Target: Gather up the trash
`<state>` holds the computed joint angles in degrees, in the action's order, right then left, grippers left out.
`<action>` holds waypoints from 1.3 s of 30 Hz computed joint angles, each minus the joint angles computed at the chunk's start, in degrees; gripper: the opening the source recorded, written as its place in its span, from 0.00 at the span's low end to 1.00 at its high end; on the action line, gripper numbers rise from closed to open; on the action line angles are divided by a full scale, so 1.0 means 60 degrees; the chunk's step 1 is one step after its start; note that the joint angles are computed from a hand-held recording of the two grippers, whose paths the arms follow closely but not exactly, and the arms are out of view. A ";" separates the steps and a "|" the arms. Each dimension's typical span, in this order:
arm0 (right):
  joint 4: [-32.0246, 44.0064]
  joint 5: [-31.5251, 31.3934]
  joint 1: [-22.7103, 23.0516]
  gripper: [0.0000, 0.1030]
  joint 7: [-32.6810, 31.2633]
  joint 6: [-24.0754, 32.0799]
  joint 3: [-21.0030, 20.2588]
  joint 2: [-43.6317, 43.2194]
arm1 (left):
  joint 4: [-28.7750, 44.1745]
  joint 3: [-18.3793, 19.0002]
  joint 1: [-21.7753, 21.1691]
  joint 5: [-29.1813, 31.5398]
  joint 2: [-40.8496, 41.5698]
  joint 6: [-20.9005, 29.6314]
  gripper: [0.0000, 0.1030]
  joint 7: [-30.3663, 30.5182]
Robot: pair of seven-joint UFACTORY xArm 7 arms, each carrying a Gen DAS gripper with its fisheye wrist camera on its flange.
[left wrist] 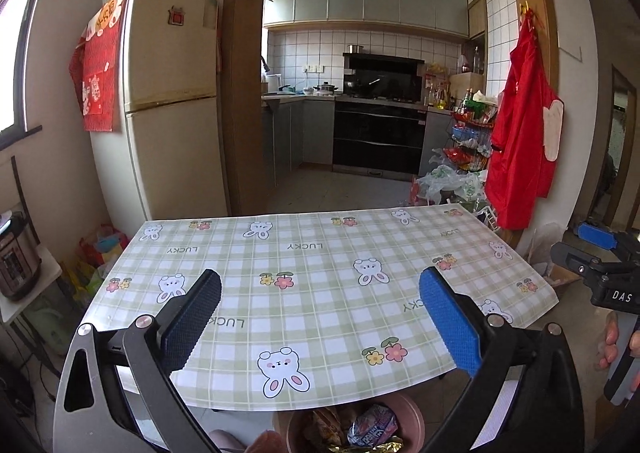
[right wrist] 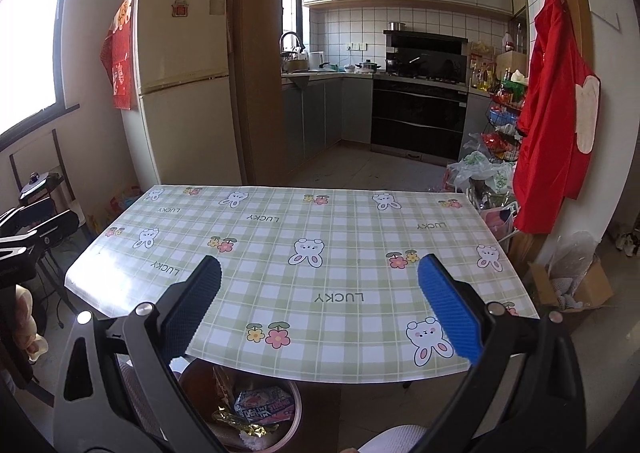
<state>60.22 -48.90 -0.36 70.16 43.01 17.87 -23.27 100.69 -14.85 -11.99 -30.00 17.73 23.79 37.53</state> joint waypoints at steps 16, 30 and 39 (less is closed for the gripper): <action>0.0028 -0.0270 -0.0224 0.94 0.0164 0.0526 0.0411 -0.0683 | -0.0235 -0.0042 -0.0072 -0.0107 -0.0511 -0.0468 0.94 0.0408; 0.0102 -0.0047 -0.0388 0.94 -0.0026 0.0657 0.0602 -0.0836 | -0.0690 -0.0048 -0.0062 -0.0780 -0.0949 -0.0799 0.94 0.1237; 0.0201 -0.0043 -0.0325 0.94 -0.0090 0.0913 0.0676 -0.0774 | -0.0742 0.0052 -0.0133 -0.0808 -0.1021 -0.0823 0.94 0.1299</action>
<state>61.43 -49.16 -2.31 69.62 48.49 21.93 -27.91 96.24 -14.53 -12.78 -34.85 11.61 18.85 45.32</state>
